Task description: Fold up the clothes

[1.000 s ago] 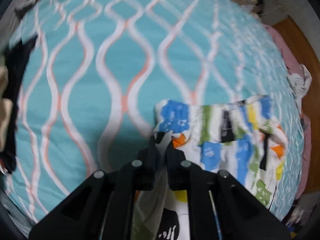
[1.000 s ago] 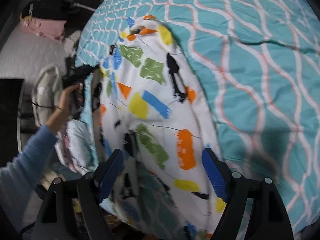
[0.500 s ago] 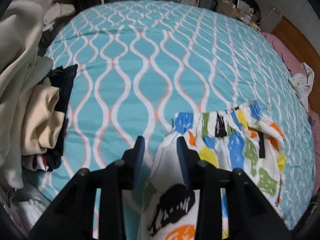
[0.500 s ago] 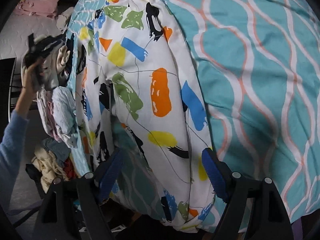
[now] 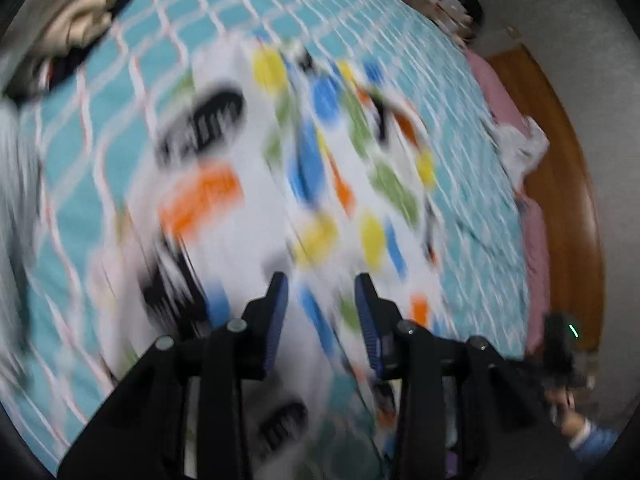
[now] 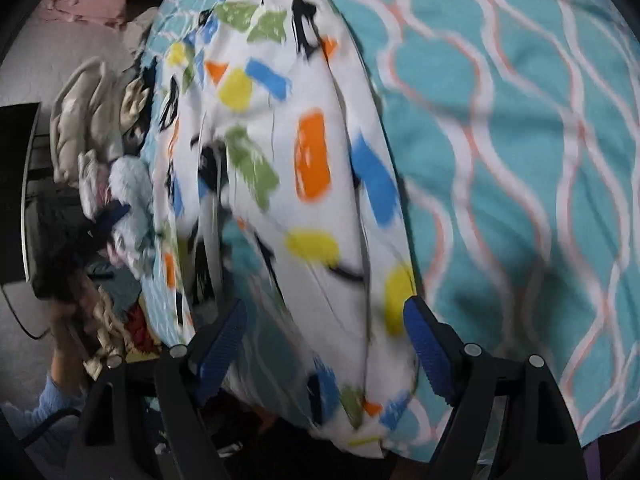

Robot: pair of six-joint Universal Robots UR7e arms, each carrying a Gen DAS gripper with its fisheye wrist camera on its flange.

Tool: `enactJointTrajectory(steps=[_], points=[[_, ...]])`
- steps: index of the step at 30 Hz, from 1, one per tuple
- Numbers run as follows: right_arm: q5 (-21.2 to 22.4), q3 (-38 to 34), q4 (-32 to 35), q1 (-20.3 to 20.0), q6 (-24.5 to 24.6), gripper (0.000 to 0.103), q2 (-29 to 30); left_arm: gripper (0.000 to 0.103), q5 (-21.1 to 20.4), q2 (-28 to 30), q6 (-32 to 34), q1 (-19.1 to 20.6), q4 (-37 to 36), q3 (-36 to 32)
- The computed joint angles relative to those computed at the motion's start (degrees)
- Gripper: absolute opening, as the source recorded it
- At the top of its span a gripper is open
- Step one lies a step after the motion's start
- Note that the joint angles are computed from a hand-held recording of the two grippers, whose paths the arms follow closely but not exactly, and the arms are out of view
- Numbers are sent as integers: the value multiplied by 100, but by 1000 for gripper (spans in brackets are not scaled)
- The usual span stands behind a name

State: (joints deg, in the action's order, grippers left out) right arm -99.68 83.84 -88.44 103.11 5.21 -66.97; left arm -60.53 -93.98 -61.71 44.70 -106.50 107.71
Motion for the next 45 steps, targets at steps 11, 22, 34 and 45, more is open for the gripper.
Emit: enactJointTrajectory(steps=[11, 22, 34, 45], points=[[687, 1357, -59, -794, 309, 82, -681, 37, -855, -472, -2563, -1932, -650, 1831], [944, 1943, 43, -1167, 367, 78, -1147, 37, -717, 67, -4350, -2957, -955, 2212], [1143, 1895, 16, -839, -42, 2, -1765, 41, -745, 38, -4909, -3732, -1398, 2835], [511, 1142, 779, -1025, -286, 2, -1554, 52, -791, 1002, -4136, -3171, -3260, 3135]])
